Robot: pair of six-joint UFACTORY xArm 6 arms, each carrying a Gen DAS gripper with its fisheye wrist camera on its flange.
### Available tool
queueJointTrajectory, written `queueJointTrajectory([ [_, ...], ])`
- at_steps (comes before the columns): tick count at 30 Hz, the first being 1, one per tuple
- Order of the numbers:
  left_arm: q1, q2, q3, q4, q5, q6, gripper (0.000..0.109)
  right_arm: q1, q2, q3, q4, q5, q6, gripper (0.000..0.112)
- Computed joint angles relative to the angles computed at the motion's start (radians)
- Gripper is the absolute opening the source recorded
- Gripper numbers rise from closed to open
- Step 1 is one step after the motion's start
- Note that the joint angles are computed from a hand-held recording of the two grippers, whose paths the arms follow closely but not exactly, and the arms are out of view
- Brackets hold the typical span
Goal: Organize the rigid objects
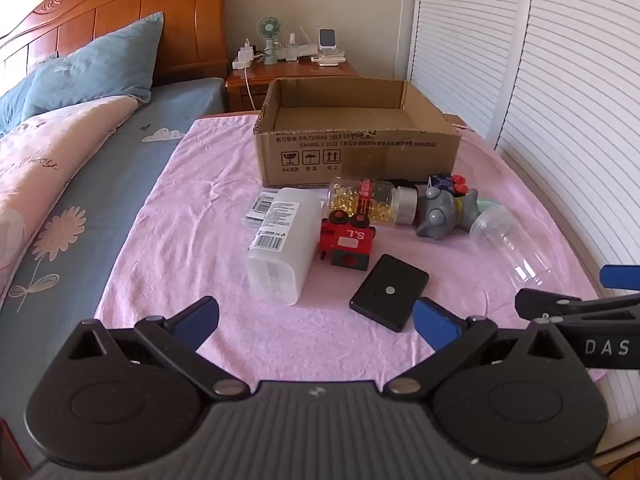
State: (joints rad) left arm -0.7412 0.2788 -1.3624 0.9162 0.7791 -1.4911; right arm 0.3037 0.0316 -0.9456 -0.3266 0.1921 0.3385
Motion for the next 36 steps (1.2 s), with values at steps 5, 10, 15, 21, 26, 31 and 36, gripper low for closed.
queueJointTrajectory([
  [5, -0.009, 0.011, -0.014, 0.002, 0.01, -0.003, 0.102, -0.003, 0.0, 0.0, -0.025, -0.002, 0.018, 0.103],
  [10, -0.003, -0.008, 0.006, -0.006, -0.01, -0.008, 0.102, -0.002, 0.0, -0.001, -0.022, 0.002, 0.015, 0.103],
  [15, -0.001, -0.017, 0.02, -0.005, -0.018, -0.013, 0.102, -0.002, 0.003, -0.003, -0.021, 0.002, 0.014, 0.103],
  [21, 0.009, -0.003, 0.005, -0.017, -0.025, 0.002, 0.102, -0.001, 0.005, -0.006, -0.018, 0.006, 0.011, 0.103],
  [26, 0.009, 0.0, 0.001, -0.023, -0.024, 0.005, 0.102, 0.0, 0.003, -0.006, -0.026, 0.012, 0.018, 0.103],
  [31, 0.009, 0.001, 0.001, -0.019, -0.024, -0.001, 0.102, 0.0, 0.009, -0.01, -0.032, 0.009, 0.023, 0.103],
  [36, 0.011, -0.006, 0.009, -0.01, -0.029, -0.011, 0.102, 0.001, 0.005, -0.009, -0.036, 0.009, 0.027, 0.103],
])
